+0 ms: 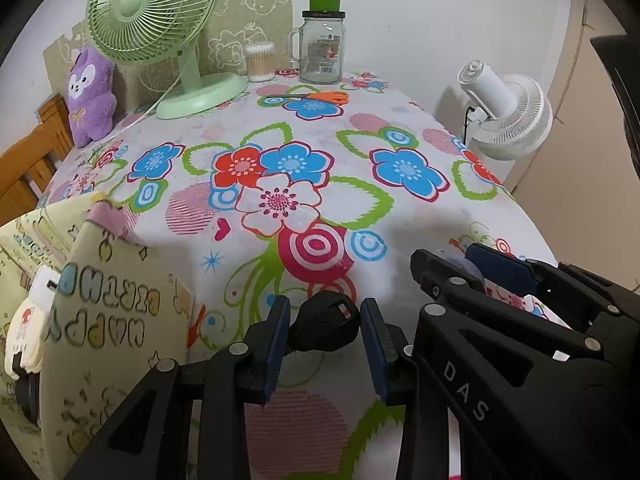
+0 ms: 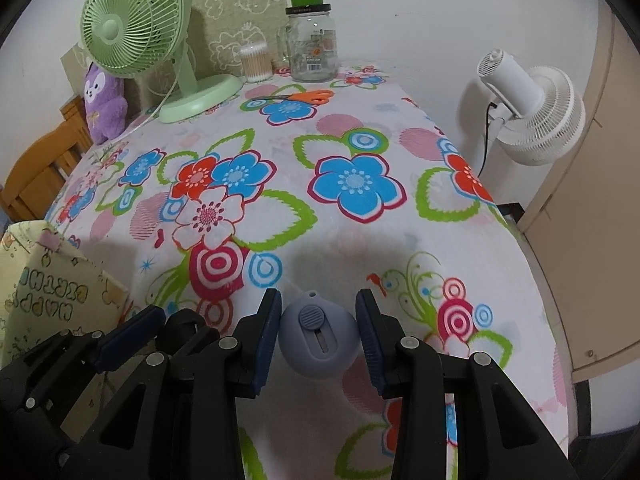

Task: Organize rigid objects
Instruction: 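Carry the key fob and lavender gadget with both tools over the fabric box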

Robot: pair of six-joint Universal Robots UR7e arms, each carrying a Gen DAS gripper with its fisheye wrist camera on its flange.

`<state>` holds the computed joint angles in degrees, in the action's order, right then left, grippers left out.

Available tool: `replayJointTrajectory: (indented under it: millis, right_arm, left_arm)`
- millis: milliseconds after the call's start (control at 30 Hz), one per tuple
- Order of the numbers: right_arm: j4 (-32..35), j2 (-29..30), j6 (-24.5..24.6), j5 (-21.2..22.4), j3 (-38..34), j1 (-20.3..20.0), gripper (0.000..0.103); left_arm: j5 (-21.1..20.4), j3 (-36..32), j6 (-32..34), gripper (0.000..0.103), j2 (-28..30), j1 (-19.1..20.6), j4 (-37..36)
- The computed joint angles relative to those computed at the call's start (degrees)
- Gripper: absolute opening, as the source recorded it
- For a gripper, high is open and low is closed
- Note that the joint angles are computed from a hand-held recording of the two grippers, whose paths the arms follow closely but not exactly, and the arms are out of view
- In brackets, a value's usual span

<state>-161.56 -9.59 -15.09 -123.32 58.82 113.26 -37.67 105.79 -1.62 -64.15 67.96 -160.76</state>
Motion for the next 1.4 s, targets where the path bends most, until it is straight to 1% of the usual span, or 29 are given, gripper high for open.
replayJointTrajectory:
  millis: [533, 800, 1000, 1400]
  right_arm:
    - [-5.5, -4.1, 2.3, -1.3, 8.3, 0.8, 0.042]
    - [-6.4, -5.0, 2.8, -2.5, 9.9, 1.4, 0.042]
    - [-7.2, -6.4, 4.3, -2.8, 11.9, 2.1, 0.042]
    - [-9.9, -8.6, 4.4, -3.8, 14.9, 4.4, 0.042]
  left_arm:
    - [0.9, 4.3, -0.4, 0.037, -2.5, -2.2, -1.1]
    - [1.0, 5.4, -0.9, 0.037, -3.5, -2.9, -0.8]
    - [1.7, 6.6, -1.3, 0.037, -5.5, -4.1, 0.7]
    - [2.2, 8.9, -1.1, 0.037, -9.5, -6.5, 1.5]
